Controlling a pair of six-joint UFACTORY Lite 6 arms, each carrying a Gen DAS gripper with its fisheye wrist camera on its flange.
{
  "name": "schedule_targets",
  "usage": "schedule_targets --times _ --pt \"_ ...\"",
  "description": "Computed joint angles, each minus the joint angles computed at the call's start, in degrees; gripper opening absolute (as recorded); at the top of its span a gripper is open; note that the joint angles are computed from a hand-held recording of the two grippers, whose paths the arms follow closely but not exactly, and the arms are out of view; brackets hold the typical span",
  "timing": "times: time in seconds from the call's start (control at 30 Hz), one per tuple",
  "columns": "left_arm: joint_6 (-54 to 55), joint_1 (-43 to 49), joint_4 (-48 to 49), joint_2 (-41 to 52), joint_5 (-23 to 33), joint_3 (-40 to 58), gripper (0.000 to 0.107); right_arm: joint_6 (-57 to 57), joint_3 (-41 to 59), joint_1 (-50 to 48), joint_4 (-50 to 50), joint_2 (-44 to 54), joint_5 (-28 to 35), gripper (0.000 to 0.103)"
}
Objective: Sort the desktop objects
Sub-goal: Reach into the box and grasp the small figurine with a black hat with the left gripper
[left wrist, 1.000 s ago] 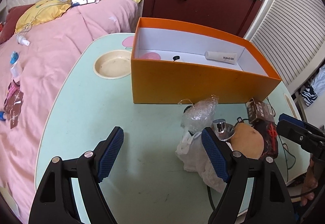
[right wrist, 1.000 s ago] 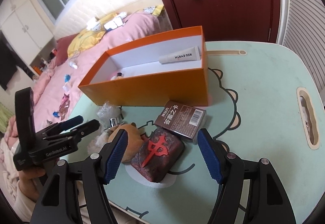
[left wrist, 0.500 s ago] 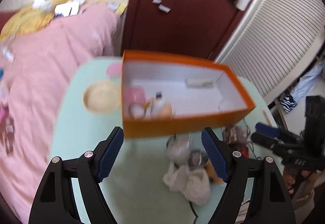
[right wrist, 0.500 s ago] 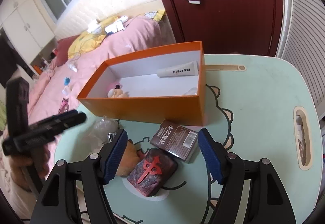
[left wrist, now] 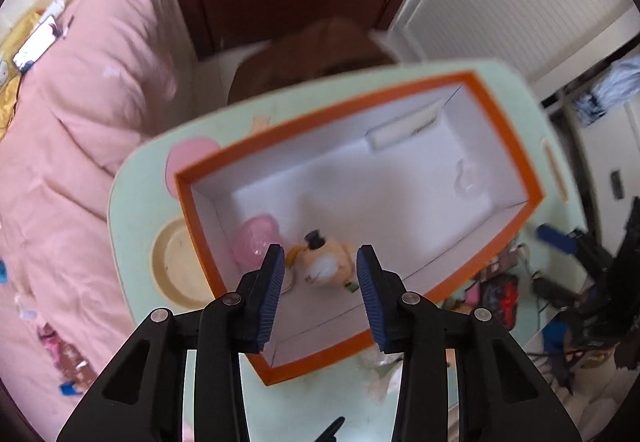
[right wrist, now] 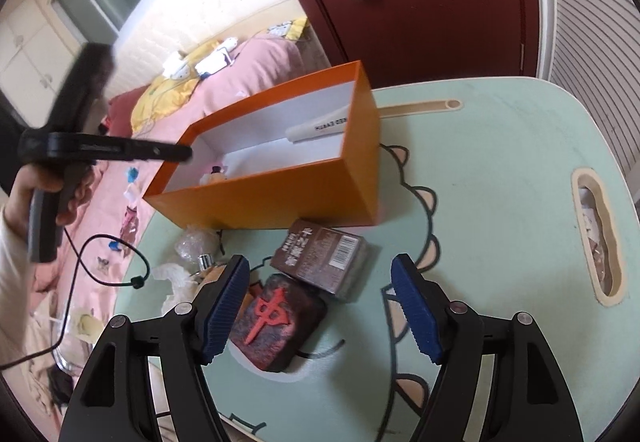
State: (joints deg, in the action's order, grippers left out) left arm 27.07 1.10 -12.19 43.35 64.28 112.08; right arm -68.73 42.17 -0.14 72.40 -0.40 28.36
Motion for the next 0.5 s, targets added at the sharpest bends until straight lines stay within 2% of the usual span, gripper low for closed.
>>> schedule_targets --times 0.1,0.23,0.4,0.5 --pt "-2.8 -1.6 1.7 5.5 6.1 6.8 0.039 -2.0 -0.2 -2.0 1.9 0.4 1.5 0.076" --pt "-5.3 -3.6 4.1 9.1 9.0 10.0 0.039 -3.3 0.6 -3.6 2.9 2.3 3.4 0.076" --pt "-9.2 -5.9 8.7 9.7 5.1 8.2 0.043 -5.1 0.3 -4.4 3.8 2.2 4.3 0.076" --pt "-9.3 -6.8 10.7 5.9 0.0 2.0 0.042 -5.8 0.0 -4.7 4.4 2.3 4.8 0.076"
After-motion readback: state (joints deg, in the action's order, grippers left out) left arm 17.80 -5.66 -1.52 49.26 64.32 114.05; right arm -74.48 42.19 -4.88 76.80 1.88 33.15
